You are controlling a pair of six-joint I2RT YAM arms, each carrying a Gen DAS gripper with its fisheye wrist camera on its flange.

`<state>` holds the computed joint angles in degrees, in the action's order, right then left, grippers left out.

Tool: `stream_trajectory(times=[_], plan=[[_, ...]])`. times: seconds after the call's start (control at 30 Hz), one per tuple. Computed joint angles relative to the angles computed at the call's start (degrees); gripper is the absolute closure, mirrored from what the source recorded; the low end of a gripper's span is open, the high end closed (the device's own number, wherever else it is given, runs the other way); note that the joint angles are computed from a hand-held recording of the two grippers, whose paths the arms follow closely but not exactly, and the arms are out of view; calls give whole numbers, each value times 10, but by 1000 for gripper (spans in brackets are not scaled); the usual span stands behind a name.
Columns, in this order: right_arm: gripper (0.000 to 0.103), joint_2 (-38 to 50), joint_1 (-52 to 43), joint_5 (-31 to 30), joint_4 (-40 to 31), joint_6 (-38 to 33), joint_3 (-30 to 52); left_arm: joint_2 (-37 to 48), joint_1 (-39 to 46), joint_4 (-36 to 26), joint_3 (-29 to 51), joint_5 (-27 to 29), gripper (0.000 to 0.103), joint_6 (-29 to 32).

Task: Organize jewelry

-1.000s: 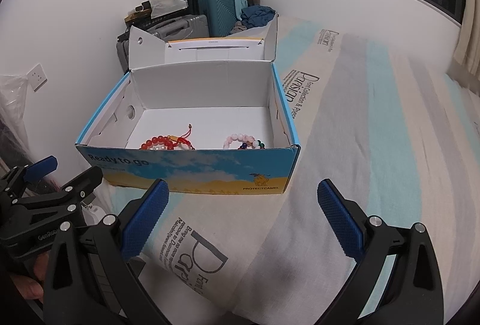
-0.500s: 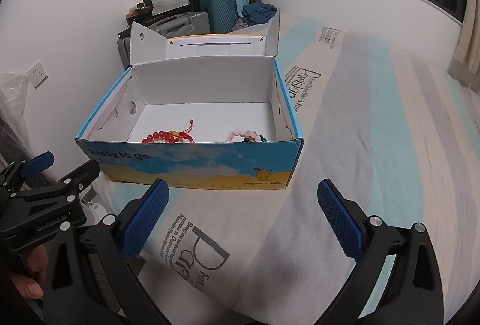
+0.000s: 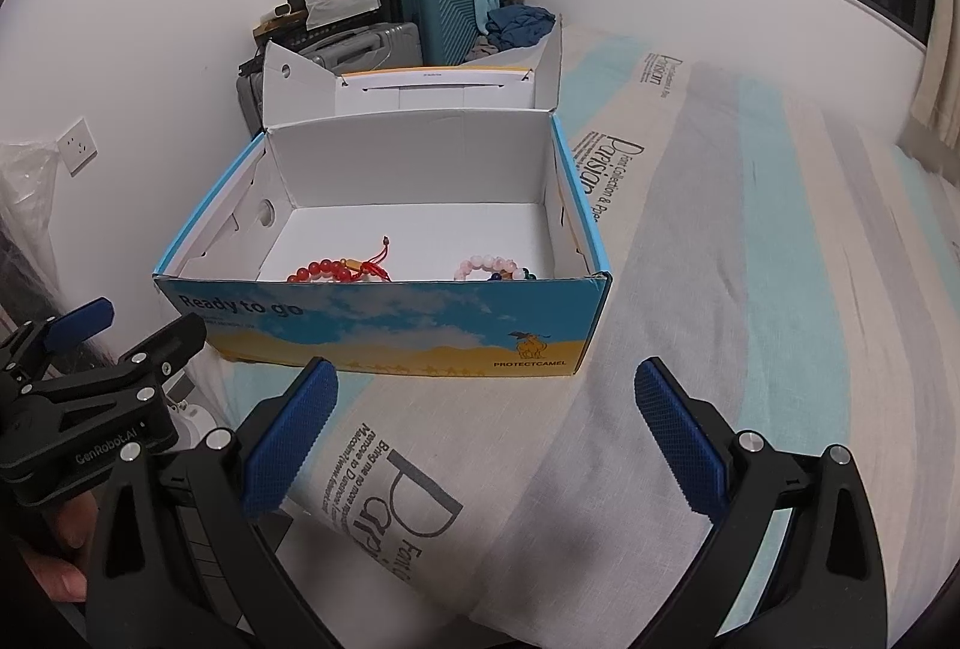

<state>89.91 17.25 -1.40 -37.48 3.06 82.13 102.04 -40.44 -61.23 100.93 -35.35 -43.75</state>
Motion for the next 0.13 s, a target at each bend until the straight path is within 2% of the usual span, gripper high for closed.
stream_trajectory(times=[0.13], plan=[[8,0,1,1,1,2,-2,1,0,-6,3,-4,10,-8]])
